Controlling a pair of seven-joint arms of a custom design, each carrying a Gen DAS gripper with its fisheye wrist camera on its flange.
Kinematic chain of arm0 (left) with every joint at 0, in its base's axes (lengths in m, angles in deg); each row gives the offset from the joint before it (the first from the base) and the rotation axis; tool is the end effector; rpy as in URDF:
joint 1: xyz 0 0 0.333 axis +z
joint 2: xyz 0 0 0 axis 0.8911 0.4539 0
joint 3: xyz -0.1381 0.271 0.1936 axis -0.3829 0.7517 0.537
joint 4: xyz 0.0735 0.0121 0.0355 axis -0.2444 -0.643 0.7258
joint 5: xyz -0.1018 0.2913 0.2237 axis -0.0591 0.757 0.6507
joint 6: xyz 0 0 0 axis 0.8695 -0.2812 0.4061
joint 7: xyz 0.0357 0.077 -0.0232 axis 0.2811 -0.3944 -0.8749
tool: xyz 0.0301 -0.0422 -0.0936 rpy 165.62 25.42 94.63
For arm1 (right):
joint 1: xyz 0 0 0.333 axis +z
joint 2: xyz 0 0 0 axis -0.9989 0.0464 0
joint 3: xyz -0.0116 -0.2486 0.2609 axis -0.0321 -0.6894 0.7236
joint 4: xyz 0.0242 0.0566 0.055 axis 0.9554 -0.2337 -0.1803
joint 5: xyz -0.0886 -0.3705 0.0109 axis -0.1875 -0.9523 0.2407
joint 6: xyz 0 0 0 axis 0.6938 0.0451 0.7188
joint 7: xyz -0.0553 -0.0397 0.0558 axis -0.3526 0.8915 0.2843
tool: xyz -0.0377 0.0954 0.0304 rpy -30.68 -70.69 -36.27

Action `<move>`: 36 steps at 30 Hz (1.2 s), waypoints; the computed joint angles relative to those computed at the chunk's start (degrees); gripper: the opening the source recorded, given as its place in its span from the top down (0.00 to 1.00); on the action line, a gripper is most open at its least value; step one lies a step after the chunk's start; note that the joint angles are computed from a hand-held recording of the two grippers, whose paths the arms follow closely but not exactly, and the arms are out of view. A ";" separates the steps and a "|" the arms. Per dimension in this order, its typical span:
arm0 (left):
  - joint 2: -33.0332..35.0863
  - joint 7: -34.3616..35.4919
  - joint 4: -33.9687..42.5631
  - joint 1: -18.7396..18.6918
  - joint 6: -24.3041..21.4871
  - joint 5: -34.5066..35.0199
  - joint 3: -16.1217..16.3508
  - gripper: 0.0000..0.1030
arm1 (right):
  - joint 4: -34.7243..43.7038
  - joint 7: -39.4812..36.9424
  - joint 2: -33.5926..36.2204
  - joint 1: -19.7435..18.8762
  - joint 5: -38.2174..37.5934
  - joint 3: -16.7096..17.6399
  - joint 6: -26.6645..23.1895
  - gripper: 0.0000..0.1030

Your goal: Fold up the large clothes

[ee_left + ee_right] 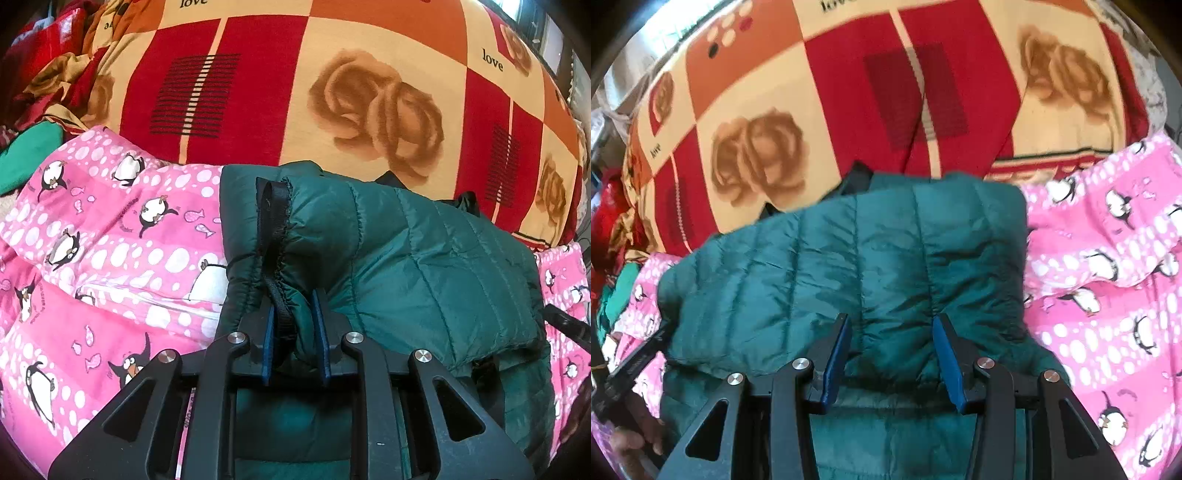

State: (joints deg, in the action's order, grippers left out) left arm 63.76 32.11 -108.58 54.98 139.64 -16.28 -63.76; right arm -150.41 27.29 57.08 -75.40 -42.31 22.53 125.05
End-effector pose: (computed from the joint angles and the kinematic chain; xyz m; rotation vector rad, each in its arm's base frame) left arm 0.5308 -0.1707 0.4173 -2.1521 1.4799 -0.7435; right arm 0.6060 0.1867 0.4551 -1.8693 1.6350 -0.3496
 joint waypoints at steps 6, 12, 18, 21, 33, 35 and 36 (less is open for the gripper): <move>0.12 -0.12 0.04 -0.07 -0.15 0.54 0.04 0.81 | -1.65 -0.54 -1.58 0.91 -0.20 -0.13 -0.79 0.58; 0.59 2.15 0.22 0.10 0.78 -1.13 -0.03 0.72 | 0.49 5.69 2.28 4.12 -5.90 -2.87 -3.38 0.57; 0.16 7.04 -0.45 0.07 3.35 -6.00 0.08 0.49 | 0.85 5.71 2.91 1.99 -5.29 -0.77 -3.20 0.57; -1.66 4.43 -0.90 -0.74 2.11 -3.59 0.68 0.36 | -1.03 3.74 0.66 0.35 -1.97 0.89 -1.81 0.57; -6.36 -9.40 -1.20 2.29 -6.03 10.42 -4.02 0.32 | -6.99 -7.97 -5.74 -1.28 10.48 1.32 2.49 0.57; -6.01 -9.34 -0.80 2.00 -7.20 10.72 -4.60 0.32 | -6.72 -7.21 -5.45 -0.63 9.00 0.30 2.72 0.57; -6.00 -9.56 -0.81 1.81 -7.53 11.10 -4.79 0.32 | -6.47 -7.68 -5.23 -0.82 9.33 0.43 2.69 0.57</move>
